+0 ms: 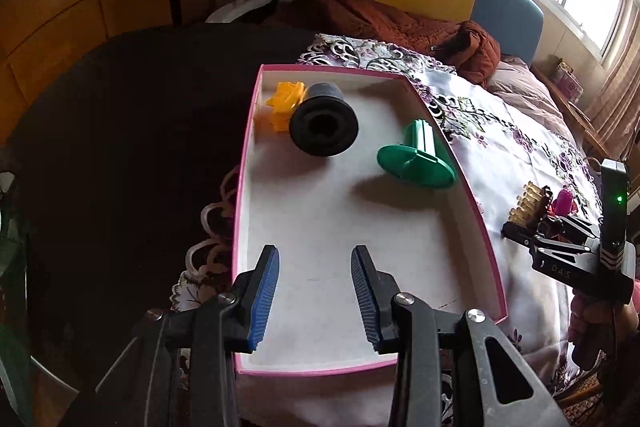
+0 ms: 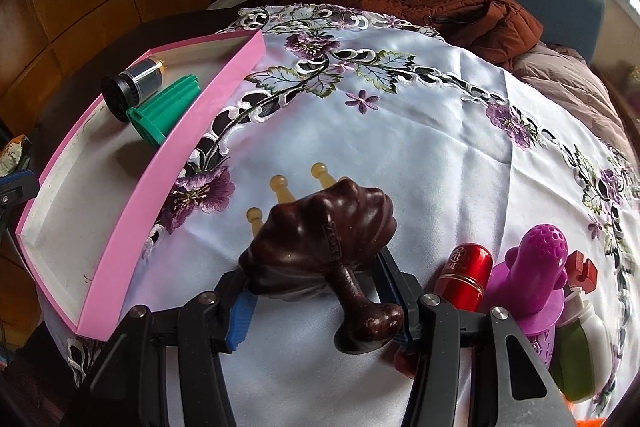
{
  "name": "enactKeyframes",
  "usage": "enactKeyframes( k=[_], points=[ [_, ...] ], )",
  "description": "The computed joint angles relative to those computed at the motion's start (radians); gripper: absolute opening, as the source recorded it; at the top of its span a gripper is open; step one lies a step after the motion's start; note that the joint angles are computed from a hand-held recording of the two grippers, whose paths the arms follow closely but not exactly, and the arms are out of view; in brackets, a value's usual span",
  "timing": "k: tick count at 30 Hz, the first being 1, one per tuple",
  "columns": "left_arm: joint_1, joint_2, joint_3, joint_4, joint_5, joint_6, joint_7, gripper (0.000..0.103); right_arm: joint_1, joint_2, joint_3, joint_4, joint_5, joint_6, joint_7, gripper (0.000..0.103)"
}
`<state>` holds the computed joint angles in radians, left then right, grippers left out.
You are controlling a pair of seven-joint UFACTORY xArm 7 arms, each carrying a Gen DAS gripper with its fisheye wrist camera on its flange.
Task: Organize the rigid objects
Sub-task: 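Carry the brown carved piece toward the tray with the right gripper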
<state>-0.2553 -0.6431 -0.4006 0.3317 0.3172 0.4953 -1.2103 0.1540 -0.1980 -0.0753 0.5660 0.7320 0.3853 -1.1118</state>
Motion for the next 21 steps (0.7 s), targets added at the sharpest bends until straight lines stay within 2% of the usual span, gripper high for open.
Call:
enactKeyframes(
  k=[3,6,9,13,18,21],
  points=[
    [-0.002,-0.044,0.007,-0.029,-0.003,0.01,-0.004,0.037,-0.016,-0.026,0.015,-0.003,-0.058,0.016,0.09,0.054],
    [-0.002,-0.072,0.013,-0.051,-0.011,0.009,-0.008,0.037,0.014,-0.096,0.0,-0.022,-0.032,0.03,0.084,0.054],
    [0.0,-0.077,0.013,-0.06,-0.021,-0.002,-0.011,0.037,0.055,-0.161,-0.026,-0.019,-0.006,0.108,0.084,0.055],
    [0.004,-0.078,0.008,-0.064,-0.023,-0.015,-0.011,0.037,0.113,-0.214,-0.007,-0.033,0.007,0.154,0.089,0.055],
    [0.004,-0.101,0.009,-0.076,-0.028,-0.012,-0.011,0.037,0.188,-0.198,0.019,-0.003,0.037,0.215,0.102,0.055],
    [0.005,-0.112,0.015,-0.087,-0.035,-0.014,-0.009,0.037,0.195,-0.13,0.054,0.041,-0.003,0.277,0.135,0.055]
  ],
)
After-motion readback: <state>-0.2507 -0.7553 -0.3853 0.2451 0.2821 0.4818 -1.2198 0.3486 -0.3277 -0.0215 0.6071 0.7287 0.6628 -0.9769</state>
